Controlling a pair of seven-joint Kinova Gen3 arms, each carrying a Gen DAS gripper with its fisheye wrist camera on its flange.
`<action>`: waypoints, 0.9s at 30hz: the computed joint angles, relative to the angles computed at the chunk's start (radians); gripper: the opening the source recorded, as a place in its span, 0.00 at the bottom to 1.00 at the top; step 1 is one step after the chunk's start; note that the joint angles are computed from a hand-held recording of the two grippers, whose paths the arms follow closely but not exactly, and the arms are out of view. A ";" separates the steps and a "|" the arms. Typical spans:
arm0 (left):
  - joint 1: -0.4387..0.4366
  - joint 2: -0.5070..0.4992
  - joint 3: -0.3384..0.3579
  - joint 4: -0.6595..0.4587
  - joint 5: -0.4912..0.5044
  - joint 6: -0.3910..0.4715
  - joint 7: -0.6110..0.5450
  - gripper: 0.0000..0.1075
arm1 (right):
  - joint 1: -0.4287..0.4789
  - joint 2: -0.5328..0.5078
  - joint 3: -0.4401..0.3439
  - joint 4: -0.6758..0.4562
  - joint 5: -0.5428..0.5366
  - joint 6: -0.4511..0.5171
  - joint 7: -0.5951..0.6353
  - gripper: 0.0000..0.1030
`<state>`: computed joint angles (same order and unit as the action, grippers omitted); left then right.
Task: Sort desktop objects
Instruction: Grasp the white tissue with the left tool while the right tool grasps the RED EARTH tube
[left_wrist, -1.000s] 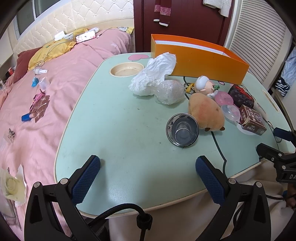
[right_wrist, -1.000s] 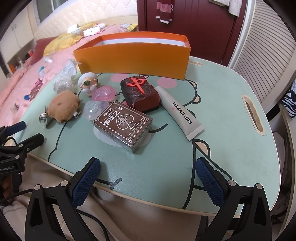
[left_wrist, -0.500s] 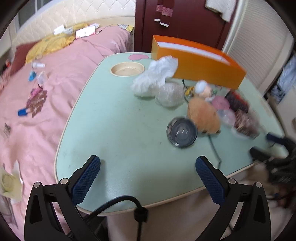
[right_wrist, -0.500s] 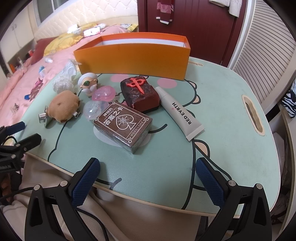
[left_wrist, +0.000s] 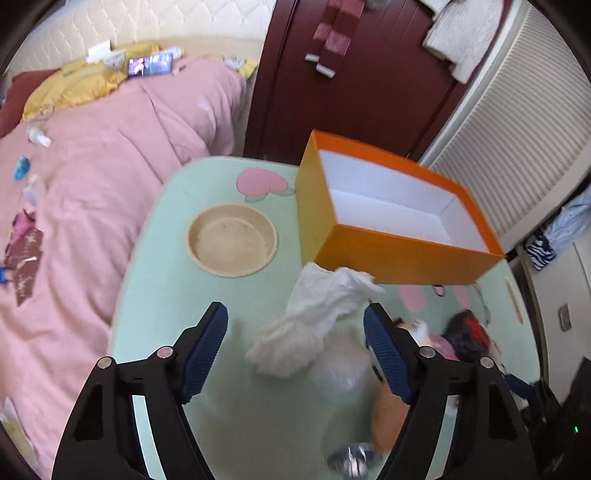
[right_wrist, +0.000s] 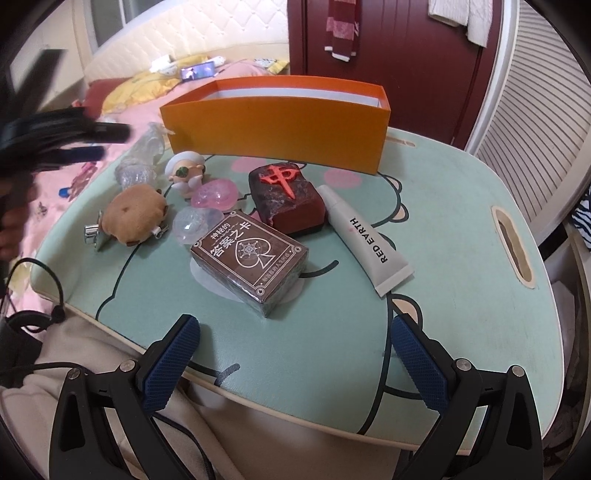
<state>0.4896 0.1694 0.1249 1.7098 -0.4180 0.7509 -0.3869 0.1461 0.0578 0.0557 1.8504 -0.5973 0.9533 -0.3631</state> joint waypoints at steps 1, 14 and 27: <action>-0.014 0.013 0.002 -0.007 0.027 -0.003 -0.031 0.55 | 0.000 0.001 0.000 0.001 -0.002 -0.002 0.002 1.00; 0.063 -0.051 -0.055 0.115 -0.118 -0.052 0.172 0.25 | 0.045 0.008 0.020 -0.009 -0.094 -0.005 0.039 0.87; 0.063 -0.029 0.024 0.137 -0.246 0.009 0.301 0.25 | 0.029 0.125 -0.029 -0.174 -0.049 0.002 0.064 0.61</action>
<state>0.5522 0.1404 0.1485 1.8471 -0.6643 0.7595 -0.0854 0.1749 0.1823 0.0271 1.6766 -0.6462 0.9557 -0.2991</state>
